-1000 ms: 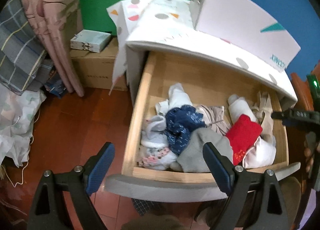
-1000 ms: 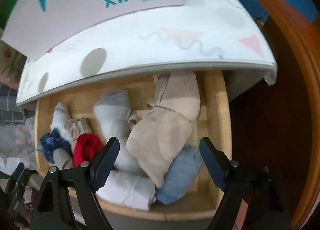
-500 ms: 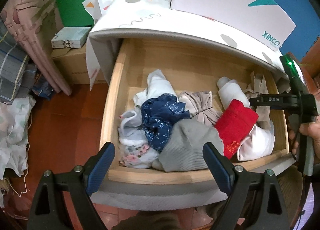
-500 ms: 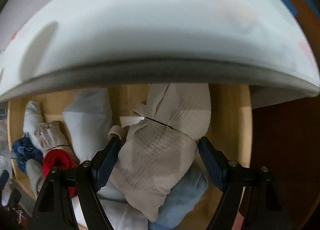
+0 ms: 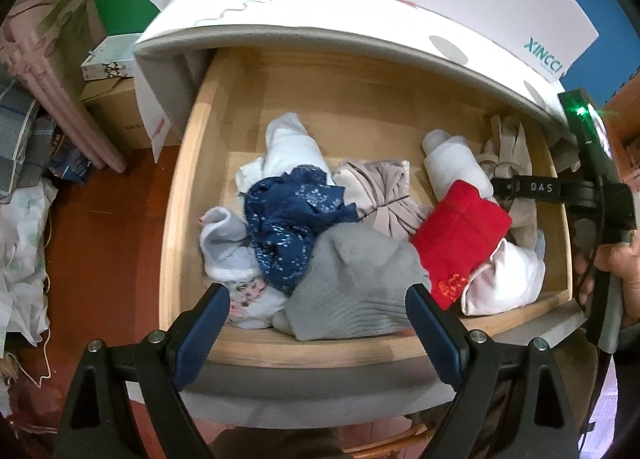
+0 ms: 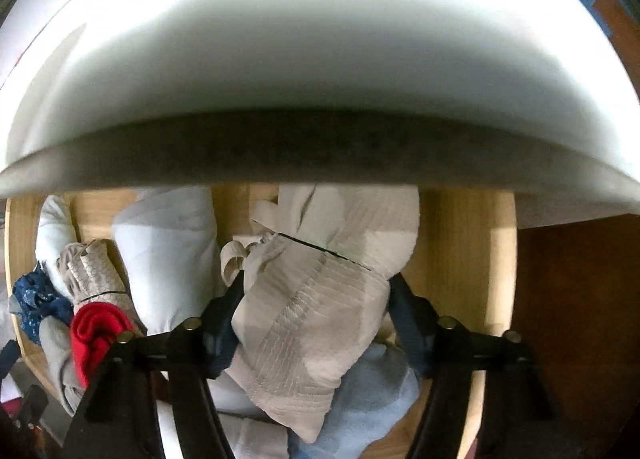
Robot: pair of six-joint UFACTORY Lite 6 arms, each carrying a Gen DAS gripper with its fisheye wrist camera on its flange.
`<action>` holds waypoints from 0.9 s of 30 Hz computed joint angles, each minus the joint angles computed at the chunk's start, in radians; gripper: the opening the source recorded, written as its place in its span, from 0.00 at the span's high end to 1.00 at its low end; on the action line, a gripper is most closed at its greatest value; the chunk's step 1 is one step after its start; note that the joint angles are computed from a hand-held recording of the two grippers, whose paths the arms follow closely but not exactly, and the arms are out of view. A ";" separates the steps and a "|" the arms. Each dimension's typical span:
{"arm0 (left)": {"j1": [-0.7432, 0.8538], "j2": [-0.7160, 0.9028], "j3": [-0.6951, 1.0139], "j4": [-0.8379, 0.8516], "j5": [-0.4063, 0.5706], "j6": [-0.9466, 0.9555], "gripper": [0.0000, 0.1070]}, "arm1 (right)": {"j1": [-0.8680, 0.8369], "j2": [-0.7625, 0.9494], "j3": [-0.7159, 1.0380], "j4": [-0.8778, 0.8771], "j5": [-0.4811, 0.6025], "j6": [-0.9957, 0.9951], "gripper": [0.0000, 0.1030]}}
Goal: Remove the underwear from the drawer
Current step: 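Reach into the drawer and grasp the beige bra with the right tool, then grasp the grey cloth with the left tool while the right tool holds the beige bra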
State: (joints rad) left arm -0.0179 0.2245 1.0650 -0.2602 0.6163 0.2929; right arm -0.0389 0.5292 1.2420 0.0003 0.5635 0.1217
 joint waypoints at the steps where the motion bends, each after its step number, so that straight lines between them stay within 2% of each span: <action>1: -0.009 0.006 0.007 0.003 0.006 -0.007 0.14 | -0.002 -0.018 -0.016 -0.005 -0.004 0.001 0.48; 7: -0.055 0.034 0.043 0.026 0.023 -0.057 0.14 | -0.045 -0.130 -0.099 0.051 0.007 -0.110 0.51; 15: -0.097 0.133 0.128 0.061 0.050 -0.145 0.14 | -0.129 -0.278 -0.143 0.162 0.130 -0.292 0.51; 19: -0.115 0.184 0.166 0.084 0.051 -0.197 0.14 | -0.169 -0.399 -0.251 0.193 0.168 -0.377 0.51; 22: -0.127 0.206 0.172 0.112 0.041 -0.235 0.14 | -0.175 -0.464 -0.324 0.171 0.157 -0.389 0.51; 27: -0.151 0.234 0.175 0.138 0.031 -0.286 0.14 | -0.110 -0.452 -0.331 0.142 0.127 -0.281 0.51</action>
State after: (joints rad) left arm -0.1686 0.4587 1.2398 -0.1219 0.6476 0.0072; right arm -0.1486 0.0776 0.9110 0.1427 0.6900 -0.1589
